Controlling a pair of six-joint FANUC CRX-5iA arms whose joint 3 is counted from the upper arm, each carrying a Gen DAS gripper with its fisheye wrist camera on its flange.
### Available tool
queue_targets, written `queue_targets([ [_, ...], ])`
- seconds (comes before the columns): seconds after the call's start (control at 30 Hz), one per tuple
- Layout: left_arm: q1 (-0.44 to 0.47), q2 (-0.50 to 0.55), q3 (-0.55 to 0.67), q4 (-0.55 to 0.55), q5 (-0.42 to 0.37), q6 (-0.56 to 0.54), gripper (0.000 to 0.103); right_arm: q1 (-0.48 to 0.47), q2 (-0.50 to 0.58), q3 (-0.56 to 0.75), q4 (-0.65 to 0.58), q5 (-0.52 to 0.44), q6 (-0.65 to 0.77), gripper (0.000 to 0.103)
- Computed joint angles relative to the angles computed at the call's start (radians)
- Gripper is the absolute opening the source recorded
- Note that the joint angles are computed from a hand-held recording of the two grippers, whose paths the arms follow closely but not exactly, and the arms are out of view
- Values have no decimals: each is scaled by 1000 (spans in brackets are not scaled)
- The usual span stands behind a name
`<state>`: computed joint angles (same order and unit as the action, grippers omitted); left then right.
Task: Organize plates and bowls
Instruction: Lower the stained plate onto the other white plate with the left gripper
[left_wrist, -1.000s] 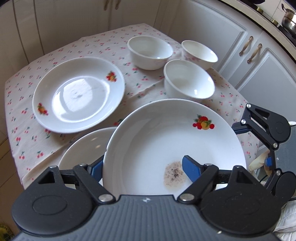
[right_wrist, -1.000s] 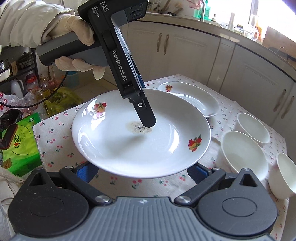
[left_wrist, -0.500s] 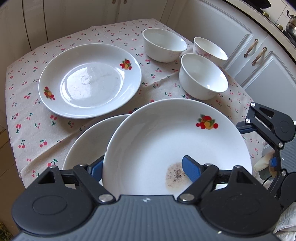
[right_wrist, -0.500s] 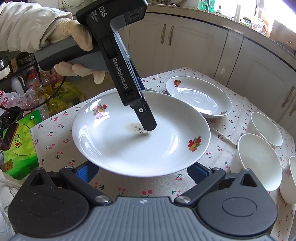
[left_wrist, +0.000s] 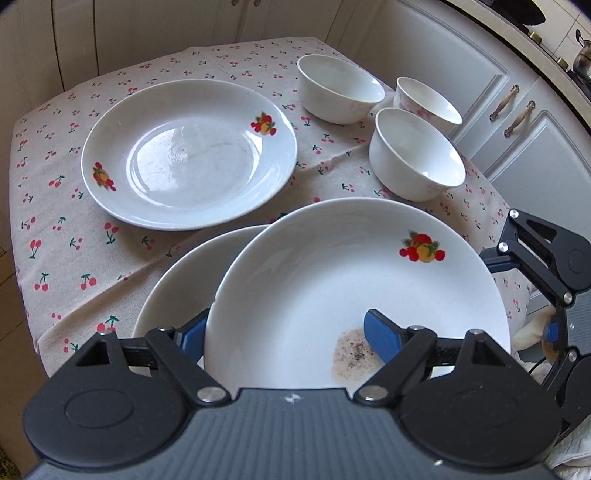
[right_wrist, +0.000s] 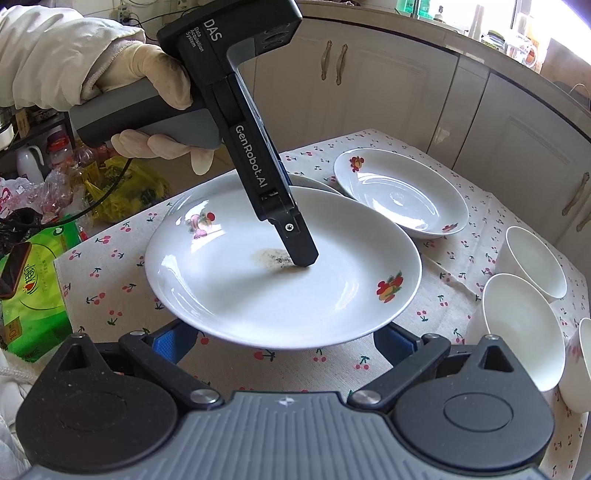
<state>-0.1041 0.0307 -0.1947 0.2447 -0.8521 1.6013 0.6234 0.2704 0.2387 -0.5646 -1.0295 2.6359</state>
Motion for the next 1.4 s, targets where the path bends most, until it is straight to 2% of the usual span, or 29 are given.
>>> queue_targets([
  [0.27, 16, -14, -45, 49, 37, -14, 87, 10, -3, -5, 12, 8, -20, 103],
  [0.7, 16, -38, -75, 36, 72, -3, 90, 41, -26, -31, 58, 36, -80, 103],
  [1.4, 32, -75, -105, 37, 82, 14, 90, 62, -19, -30, 74, 37, -131, 103],
])
